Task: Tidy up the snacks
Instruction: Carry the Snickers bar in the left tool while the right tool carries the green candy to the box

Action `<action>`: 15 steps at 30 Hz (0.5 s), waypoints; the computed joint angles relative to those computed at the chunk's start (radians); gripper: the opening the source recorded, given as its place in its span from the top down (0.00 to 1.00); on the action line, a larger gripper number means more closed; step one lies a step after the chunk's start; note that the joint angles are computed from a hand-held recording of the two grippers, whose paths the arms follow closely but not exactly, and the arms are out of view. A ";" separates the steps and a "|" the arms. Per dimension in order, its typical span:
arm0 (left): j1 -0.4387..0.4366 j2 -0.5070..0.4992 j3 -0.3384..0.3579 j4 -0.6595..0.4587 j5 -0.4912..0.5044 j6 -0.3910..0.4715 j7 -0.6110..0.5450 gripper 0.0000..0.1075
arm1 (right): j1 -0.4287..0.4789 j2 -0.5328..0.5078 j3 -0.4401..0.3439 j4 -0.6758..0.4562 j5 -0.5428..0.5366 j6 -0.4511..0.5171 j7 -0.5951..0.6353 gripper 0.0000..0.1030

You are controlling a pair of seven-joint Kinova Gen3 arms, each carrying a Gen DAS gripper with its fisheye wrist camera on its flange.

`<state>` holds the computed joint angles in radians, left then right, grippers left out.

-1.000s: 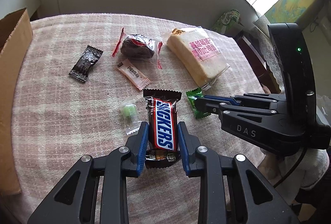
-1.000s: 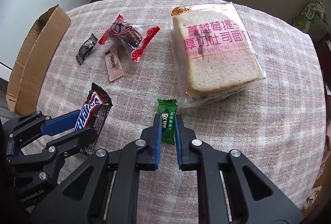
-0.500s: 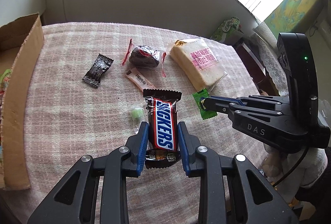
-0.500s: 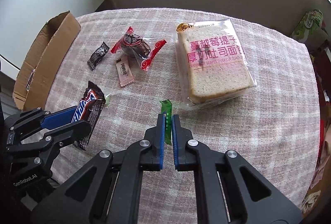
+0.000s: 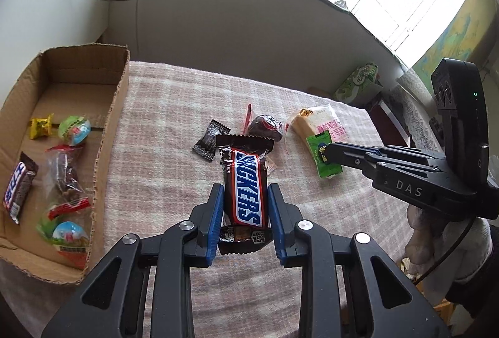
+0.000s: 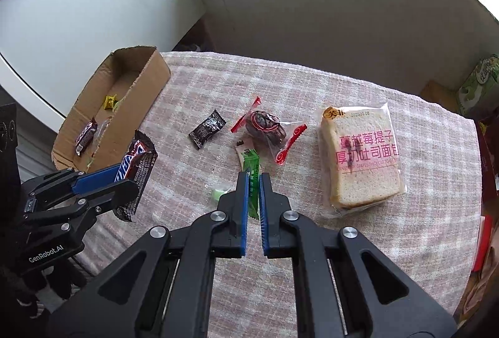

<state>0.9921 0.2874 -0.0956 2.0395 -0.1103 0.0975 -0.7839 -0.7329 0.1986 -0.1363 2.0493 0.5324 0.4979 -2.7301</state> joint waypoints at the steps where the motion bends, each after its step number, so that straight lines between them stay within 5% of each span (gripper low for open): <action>1: 0.027 -0.008 -0.035 0.007 -0.006 0.002 0.012 0.75 | -0.001 0.007 -0.004 -0.015 -0.001 0.001 0.010 0.94; 9: 0.183 -0.066 -0.252 0.073 -0.133 0.009 0.181 0.75 | -0.044 0.084 0.005 -0.146 -0.009 0.001 0.083 0.94; 15: 0.210 -0.088 -0.331 0.094 -0.239 0.017 0.283 0.75 | -0.062 0.148 0.020 -0.247 -0.056 -0.011 0.172 0.94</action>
<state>1.2016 0.1992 -0.4264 2.1333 -0.3494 0.1140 -0.5005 -0.7950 0.3463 -0.1160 1.8024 0.4765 0.4874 -2.5580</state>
